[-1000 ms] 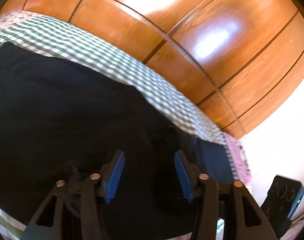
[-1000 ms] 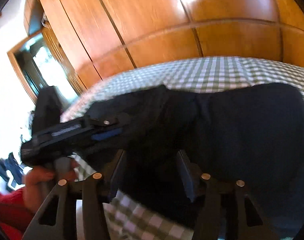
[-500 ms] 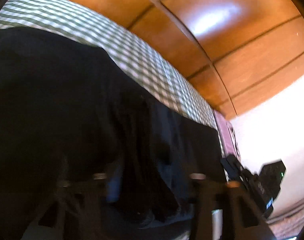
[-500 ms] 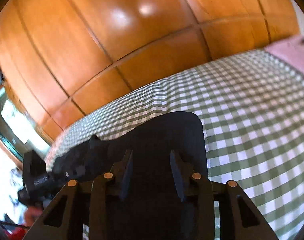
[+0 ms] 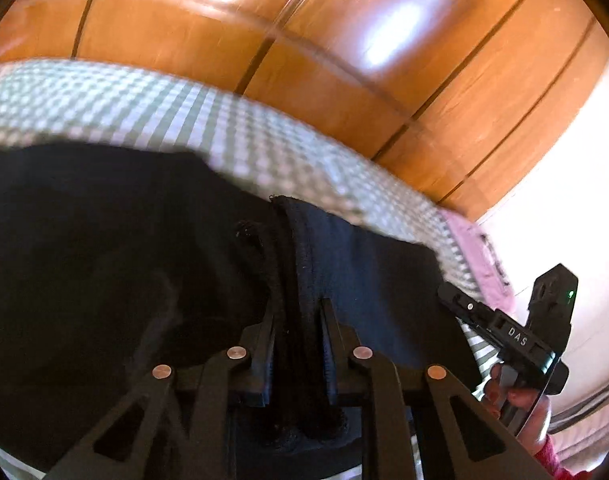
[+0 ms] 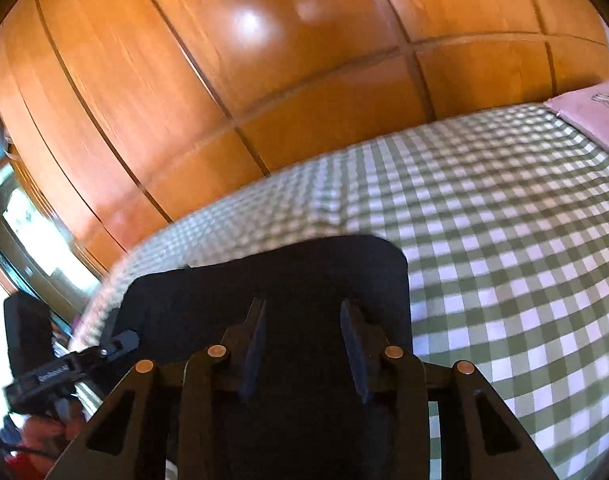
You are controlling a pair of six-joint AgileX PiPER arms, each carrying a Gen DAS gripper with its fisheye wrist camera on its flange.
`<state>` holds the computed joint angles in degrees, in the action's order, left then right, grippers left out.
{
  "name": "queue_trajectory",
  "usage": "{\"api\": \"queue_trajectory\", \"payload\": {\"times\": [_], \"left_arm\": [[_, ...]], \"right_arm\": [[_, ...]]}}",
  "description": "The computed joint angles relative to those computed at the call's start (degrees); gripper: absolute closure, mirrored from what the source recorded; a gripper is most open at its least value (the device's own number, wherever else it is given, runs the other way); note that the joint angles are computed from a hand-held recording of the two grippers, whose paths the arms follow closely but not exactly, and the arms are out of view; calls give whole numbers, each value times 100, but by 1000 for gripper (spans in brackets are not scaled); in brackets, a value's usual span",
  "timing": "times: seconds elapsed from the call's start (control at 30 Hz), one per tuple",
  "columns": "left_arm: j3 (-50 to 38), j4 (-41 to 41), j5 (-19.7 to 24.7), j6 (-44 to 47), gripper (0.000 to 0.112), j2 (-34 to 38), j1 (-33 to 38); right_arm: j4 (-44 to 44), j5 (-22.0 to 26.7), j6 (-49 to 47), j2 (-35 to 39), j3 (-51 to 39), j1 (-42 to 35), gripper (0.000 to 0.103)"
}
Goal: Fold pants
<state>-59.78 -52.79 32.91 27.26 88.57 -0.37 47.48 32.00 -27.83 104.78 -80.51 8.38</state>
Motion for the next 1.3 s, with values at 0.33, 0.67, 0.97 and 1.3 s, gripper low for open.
{"api": "queue_trajectory", "payload": {"times": [0.33, 0.67, 0.97, 1.3], "left_arm": [[538, -909, -681, 1142, 92, -13, -118], [698, -406, -1132, 644, 92, -167, -409], [622, -1272, -155, 1141, 78, -27, 327], [1083, -570, -444, 695, 74, -969, 742]], "right_arm": [[-205, -43, 58, -33, 22, -20, 80], [-1705, 454, 1502, 947, -1541, -82, 80], [-2521, -596, 2394, 365, -737, 266, 56], [-1145, -627, 537, -34, -103, 1314, 64]]}}
